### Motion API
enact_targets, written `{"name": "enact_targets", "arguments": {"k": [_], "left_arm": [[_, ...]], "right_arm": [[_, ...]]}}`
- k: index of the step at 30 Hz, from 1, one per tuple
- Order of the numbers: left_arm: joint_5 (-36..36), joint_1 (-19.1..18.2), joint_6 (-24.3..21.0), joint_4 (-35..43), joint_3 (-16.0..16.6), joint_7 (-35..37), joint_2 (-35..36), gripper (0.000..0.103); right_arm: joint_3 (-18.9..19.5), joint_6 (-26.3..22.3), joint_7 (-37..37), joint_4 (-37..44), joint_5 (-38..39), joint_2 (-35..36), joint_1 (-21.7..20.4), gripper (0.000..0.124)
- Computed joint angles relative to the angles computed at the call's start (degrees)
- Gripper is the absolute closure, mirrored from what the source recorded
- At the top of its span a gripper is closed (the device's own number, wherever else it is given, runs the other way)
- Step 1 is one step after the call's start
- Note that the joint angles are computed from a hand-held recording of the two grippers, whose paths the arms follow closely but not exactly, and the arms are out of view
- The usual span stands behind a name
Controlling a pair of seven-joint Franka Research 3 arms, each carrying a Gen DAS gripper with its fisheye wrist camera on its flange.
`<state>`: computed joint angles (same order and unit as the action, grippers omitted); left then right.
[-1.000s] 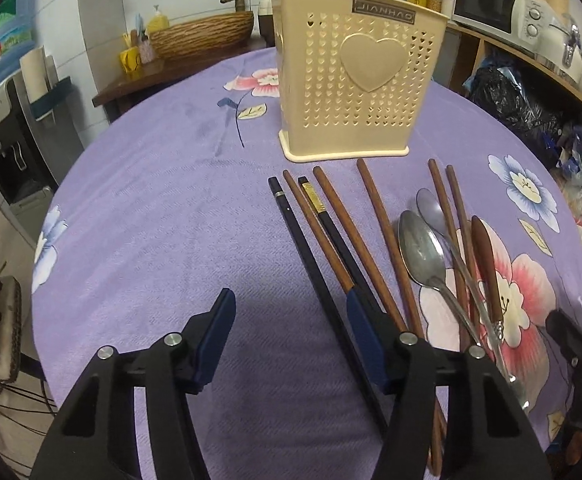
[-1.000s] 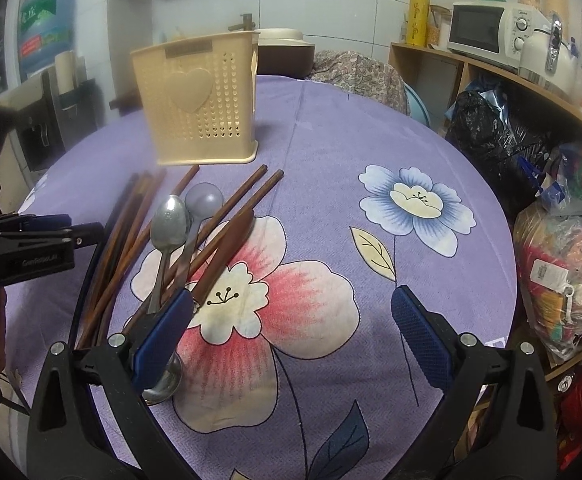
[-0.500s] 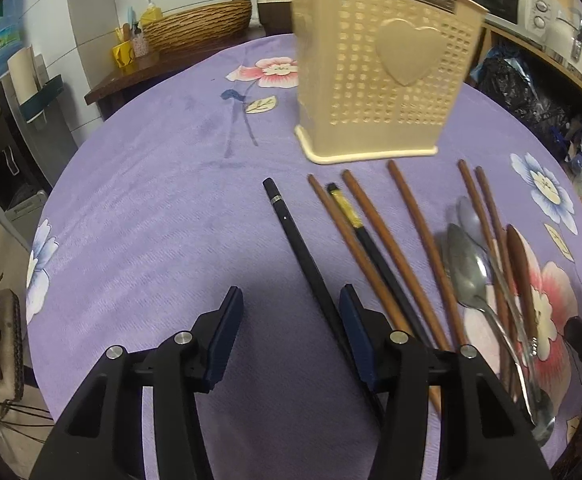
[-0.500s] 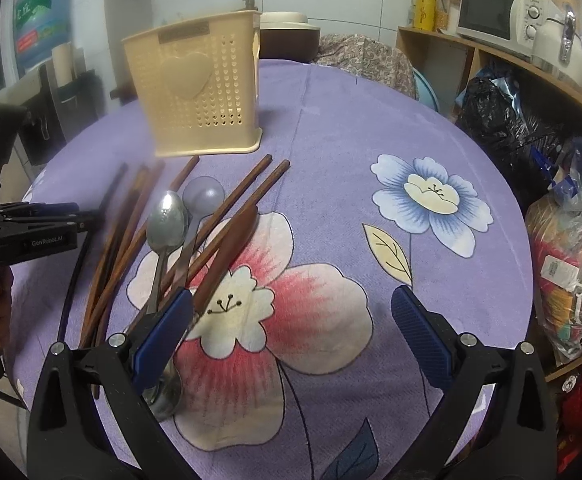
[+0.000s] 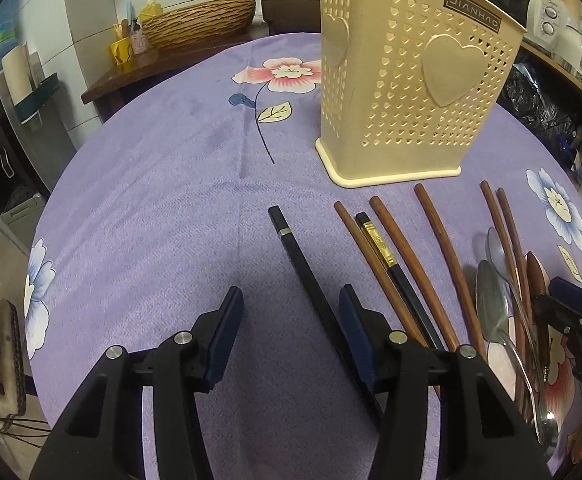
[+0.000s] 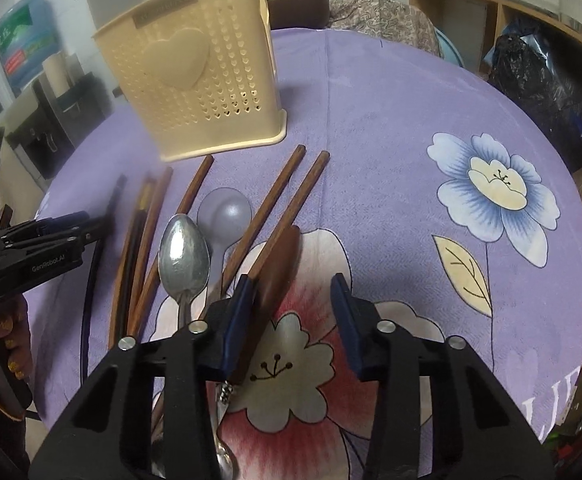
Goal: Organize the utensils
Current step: 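Close left tool on the black chopstick while right tool closes on the wooden-handled spoon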
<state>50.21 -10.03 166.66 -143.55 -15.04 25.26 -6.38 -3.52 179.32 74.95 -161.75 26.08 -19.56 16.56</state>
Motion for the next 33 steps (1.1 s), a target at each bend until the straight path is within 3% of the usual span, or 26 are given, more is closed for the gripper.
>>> {"name": "enact_targets", "arguments": {"k": [3,5,8,10,15,18,19,22,25,30,33], "left_arm": [[0.3,0.2,-0.5,1.0,0.2,0.1,0.8,0.056],[0.2,0.0,-1.0,2.0,0.3,0.5,1.7,0.059],[-1.1,-0.4,-1.3,3.5,0.9,1.7,3.0,0.064],[-0.9,-0.7,-1.7,4.3,1.1,1.8,3.6,0.070],[-0.6,-1.4,-2.1,6.0,1.7,2.6,5.1,0.087],[0.0,-1.8,-2.6,6.7,2.0,2.7,5.6,0.089],[0.0,-1.9,-2.3,6.6,2.1,2.7,5.7,0.090],[-1.6,-1.6,0.4,5.5,2.7,2.8,5.2,0.093],[1.7,-0.7,2.6,4.1,2.6,-0.7,2.9,0.094],[8.1,3.7,10.0,-0.9,1.1,-8.4,-5.5,0.094],[9.8,8.2,14.0,-3.1,-2.2,-11.2,-10.0,0.094]], "right_arm": [[0.6,-0.4,0.7,1.2,-0.2,1.2,-0.3,0.092],[3.4,-0.4,2.4,2.0,-1.7,2.0,-2.8,0.093],[0.9,-1.8,1.2,2.5,-0.8,1.7,-0.2,0.103],[1.2,-1.3,0.8,2.6,-1.0,2.0,-0.3,0.103],[-4.6,-0.8,-4.1,2.3,3.7,1.4,4.7,0.104],[-12.7,-1.4,-10.9,2.8,10.8,0.3,12.3,0.105],[-13.6,-1.5,-12.4,2.8,12.1,-0.1,13.0,0.105],[-16.1,-1.7,-16.9,2.8,15.9,-2.0,14.7,0.105],[-18.2,-2.1,-21.3,2.1,19.2,-5.3,15.3,0.105],[-17.4,-3.9,-25.5,-0.1,21.2,-12.3,11.6,0.107],[-15.9,-5.0,-27.0,-1.4,21.0,-16.7,8.7,0.108]]}}
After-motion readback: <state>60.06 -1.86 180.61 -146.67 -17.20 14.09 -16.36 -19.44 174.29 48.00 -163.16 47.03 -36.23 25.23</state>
